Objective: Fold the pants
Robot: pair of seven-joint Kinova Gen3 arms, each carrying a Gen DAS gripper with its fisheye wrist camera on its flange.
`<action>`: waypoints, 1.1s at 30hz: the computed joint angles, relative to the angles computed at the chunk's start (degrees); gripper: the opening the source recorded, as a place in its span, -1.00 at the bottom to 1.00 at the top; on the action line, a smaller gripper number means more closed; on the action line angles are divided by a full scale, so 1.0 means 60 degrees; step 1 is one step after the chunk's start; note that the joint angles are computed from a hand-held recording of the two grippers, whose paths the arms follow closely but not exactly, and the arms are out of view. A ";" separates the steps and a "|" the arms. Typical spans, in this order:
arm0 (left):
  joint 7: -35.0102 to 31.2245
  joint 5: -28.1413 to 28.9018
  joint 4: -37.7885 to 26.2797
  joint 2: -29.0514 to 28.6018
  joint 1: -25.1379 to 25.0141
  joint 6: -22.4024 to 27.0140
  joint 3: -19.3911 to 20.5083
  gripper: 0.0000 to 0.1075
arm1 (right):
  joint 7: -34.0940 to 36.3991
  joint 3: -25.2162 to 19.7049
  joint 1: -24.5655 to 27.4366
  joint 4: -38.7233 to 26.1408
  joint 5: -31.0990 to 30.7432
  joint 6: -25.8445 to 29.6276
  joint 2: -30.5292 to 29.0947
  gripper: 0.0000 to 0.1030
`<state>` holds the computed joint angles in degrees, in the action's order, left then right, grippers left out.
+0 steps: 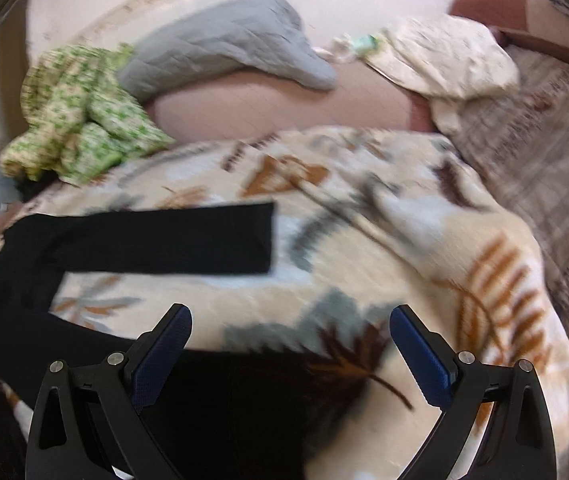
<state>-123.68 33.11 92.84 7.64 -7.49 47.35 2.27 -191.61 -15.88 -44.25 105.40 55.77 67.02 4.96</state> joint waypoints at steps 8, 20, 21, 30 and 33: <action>0.1171 -0.1356 -0.0474 0.0568 0.0532 0.0073 0.0156 0.92 | 0.1058 -0.0578 0.2489 -0.0181 -0.0011 -0.2653 0.0018 0.93; 0.1429 -0.1487 -0.0753 0.0953 0.0482 0.0365 0.0343 0.92 | 0.5581 -0.1350 0.6819 -0.1183 -0.3641 -0.6059 0.1774 -0.20; 0.1457 -0.1505 -0.0782 0.0982 0.0488 0.0385 0.0347 0.92 | 0.5969 -0.1670 0.7262 -0.1223 -0.3958 -0.6204 0.1931 -0.25; 0.1560 -0.1614 -0.0893 0.1129 0.0554 0.0421 0.0415 0.92 | 0.9067 -0.4603 1.0952 -0.0671 -0.6455 -0.8249 0.2656 -0.32; 0.1564 -0.1602 -0.0899 0.1134 0.0533 0.0436 0.0422 0.92 | 1.0162 -0.5535 1.2103 -0.0316 -0.7620 -0.8873 0.2889 -0.59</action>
<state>-114.30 23.49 87.44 14.44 -4.29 49.97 4.81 -130.63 -49.09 28.36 103.50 10.05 13.78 22.30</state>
